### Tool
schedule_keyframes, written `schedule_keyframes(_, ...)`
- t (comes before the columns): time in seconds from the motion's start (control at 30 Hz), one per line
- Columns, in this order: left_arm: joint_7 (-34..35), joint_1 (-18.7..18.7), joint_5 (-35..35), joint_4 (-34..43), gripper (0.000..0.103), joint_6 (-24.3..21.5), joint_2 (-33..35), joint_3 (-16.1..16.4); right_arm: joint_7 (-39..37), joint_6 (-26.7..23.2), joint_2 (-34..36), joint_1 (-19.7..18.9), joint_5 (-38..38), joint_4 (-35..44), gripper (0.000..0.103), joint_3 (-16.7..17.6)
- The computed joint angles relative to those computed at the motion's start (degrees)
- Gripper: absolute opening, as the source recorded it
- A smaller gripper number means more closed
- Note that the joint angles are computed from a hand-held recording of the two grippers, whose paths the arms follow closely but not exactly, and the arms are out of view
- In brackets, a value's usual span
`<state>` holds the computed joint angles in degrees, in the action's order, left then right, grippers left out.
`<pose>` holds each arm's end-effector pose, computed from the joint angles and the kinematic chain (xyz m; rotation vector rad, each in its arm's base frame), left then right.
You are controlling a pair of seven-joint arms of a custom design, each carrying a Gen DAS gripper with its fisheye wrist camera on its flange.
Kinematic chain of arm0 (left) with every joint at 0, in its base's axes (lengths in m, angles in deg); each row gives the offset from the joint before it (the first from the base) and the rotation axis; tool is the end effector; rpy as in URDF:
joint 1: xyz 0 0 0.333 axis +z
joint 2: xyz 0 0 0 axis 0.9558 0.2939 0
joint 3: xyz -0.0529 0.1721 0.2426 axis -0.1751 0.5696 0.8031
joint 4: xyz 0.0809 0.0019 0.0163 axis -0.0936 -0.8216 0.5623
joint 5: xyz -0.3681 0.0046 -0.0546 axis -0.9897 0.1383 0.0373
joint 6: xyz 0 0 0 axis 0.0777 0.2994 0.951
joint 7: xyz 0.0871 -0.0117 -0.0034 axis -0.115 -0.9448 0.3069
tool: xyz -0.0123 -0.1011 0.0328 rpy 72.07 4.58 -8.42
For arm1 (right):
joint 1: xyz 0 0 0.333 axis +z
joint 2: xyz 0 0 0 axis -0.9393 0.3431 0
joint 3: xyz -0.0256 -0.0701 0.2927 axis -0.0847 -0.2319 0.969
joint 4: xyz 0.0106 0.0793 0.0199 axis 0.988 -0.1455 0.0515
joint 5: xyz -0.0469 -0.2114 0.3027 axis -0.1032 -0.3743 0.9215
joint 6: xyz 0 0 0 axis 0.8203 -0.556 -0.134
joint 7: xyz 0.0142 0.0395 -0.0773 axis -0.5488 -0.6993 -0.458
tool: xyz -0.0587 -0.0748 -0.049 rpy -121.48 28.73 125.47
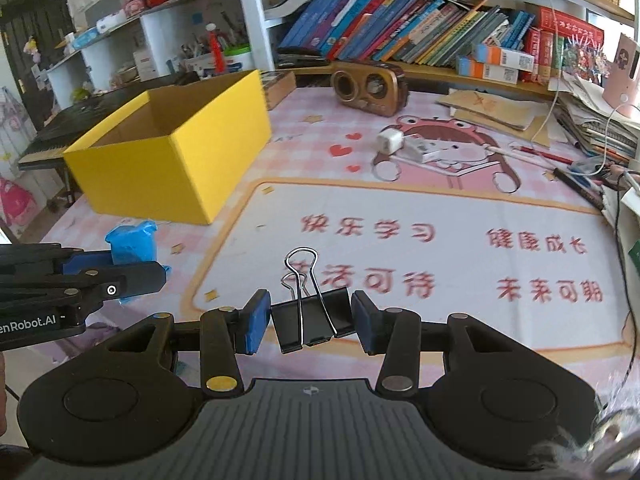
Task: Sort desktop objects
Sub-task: 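Carry the charger and binder clip with both tools toward the yellow box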
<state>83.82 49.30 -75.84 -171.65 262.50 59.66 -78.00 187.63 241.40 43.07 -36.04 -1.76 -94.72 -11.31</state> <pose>0.5965 -0.3384 0.4660 -1.5062 2.0836 -1.1678 0.5795 0.4219 0.4567 -1.8120 1.5634 -0.5038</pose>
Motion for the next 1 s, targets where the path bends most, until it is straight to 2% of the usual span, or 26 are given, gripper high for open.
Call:
schedule_keyframes(0.27,-1.3,0.7,1.2,-9.8,0.028,2.8,-6.8,1.5,3.5,-0.1,1.0,3.3,-2.3,1.4,0.042,-0.3)
schedule_keyframes(0.53,-5.1,1.1,3.7,-17.3,0.028,6.3,-11.9,3.2,0.5,-1.1,3.8,4.8,-1.4,6.0,0.042,0.9)
schedule_keyframes(0.7,-7.6,1.0,5.4,-19.3,0.028,7.8,-13.2,4.2,-1.4,-1.9,5.0,5.6,-0.6,8.1,0.042,0.9)
schedule_keyframes(1.0,-6.9,2.5,4.0,-20.6,0.028,9.3,-13.8,3.4,-3.8,-3.5,7.2,6.4,1.1,11.9,0.042,0.9)
